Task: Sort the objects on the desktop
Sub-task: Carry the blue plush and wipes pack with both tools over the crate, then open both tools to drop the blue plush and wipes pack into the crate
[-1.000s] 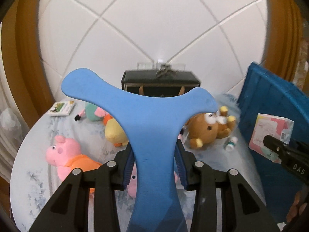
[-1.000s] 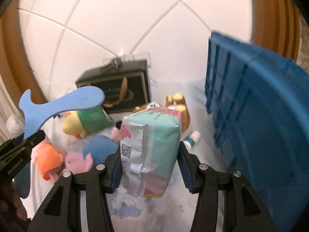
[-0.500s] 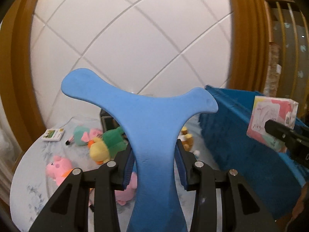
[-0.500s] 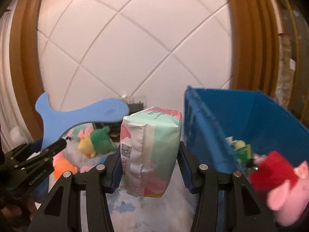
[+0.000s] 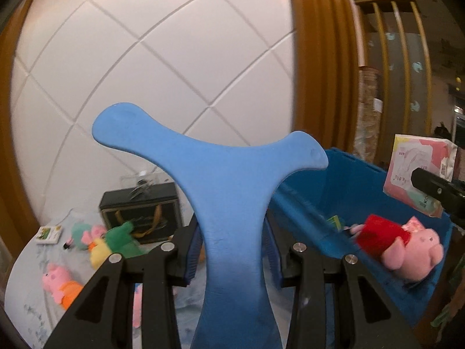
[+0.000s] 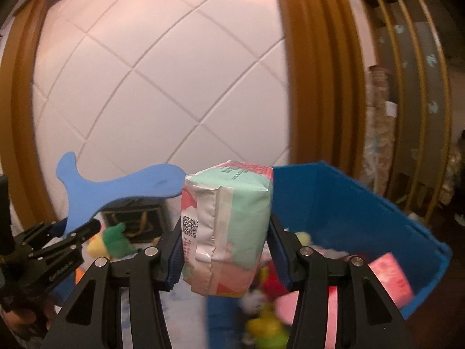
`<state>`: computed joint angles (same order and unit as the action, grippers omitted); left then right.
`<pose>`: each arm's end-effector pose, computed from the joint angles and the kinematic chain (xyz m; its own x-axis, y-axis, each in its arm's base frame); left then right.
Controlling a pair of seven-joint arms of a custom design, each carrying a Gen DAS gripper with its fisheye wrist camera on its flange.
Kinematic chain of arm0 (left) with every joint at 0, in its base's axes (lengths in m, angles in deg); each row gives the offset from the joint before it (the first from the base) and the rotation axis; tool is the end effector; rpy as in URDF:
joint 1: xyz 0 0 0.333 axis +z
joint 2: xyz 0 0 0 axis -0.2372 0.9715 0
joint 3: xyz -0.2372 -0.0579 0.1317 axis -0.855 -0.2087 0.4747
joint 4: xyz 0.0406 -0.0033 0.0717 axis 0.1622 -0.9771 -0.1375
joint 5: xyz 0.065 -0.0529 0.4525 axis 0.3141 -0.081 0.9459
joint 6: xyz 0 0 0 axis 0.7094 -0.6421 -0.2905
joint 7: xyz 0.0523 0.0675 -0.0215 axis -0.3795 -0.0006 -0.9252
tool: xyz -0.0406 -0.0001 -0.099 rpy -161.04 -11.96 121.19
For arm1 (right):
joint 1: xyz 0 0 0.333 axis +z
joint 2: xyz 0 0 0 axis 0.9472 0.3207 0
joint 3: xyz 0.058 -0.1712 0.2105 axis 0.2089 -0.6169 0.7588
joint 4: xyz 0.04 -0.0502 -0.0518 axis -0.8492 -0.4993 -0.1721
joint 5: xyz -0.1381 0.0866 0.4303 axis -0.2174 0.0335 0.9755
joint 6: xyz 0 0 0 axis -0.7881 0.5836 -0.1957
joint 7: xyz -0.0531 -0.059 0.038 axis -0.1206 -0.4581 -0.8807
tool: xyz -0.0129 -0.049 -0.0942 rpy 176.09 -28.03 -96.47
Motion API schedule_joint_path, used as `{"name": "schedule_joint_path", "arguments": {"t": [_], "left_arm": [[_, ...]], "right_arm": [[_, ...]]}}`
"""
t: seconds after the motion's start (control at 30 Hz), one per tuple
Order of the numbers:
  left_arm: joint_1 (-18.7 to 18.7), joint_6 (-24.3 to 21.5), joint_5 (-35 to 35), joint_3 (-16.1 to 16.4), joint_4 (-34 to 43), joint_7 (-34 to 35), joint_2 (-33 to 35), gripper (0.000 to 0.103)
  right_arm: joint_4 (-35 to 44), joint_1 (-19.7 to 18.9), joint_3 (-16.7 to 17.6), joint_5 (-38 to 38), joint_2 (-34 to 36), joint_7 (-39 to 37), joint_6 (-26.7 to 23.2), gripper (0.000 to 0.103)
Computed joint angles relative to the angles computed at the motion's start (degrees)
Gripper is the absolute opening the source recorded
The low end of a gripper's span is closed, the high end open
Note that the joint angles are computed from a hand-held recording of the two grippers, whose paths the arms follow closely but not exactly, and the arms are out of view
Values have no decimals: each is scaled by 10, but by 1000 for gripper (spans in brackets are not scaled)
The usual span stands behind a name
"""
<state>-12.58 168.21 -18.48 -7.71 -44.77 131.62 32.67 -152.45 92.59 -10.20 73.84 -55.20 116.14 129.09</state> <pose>0.5035 -0.1905 0.6855 -0.0590 -0.9980 0.0225 -0.3599 0.0003 -0.9330 0.5312 0.2648 0.7495 0.4698 -0.8823 -0.0279 -0.3017 -0.1308 -0.9444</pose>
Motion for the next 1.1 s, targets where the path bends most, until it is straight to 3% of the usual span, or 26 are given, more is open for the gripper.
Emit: {"name": "schedule_joint_path", "arguments": {"t": [0.2, 0.37, 0.5, 0.67, 0.77, 0.93, 1.0, 1.07, 1.1], "left_arm": [[-17, -11, 18, -33, 82, -13, 71, 38], [-72, -42, 15, -32, 173, 1, 156, 38], [-110, -92, 46, -37, 273, -11, 241, 38], [-163, -170, 77, -25, 373, -29, 321, 38], [-185, -203, 32, -11, 408, -4, 346, 39], [-230, -264, 89, 18, 458, -37, 378, 40], [-243, -290, 101, 25, 477, -44, 390, 44], [-253, -310, 110, 30, 499, -45, 407, 66], [-258, -312, 117, 33, 499, -49, 406, 71]], "right_arm": [[-2, -22, -30, 15, -1, -13, 2, 50], [23, -36, -56, 57, 26, -58, -16, 50], [38, -47, -71, 107, 43, -108, -28, 49], [84, -69, -76, 166, 85, -176, -55, 43], [107, -84, -70, 191, 107, -199, -79, 43], [134, -106, -61, 230, 132, -232, -113, 43], [137, -111, -57, 236, 135, -238, -121, 43], [137, -115, -54, 237, 137, -243, -130, 43], [137, -117, -53, 237, 137, -244, -132, 43]]}}
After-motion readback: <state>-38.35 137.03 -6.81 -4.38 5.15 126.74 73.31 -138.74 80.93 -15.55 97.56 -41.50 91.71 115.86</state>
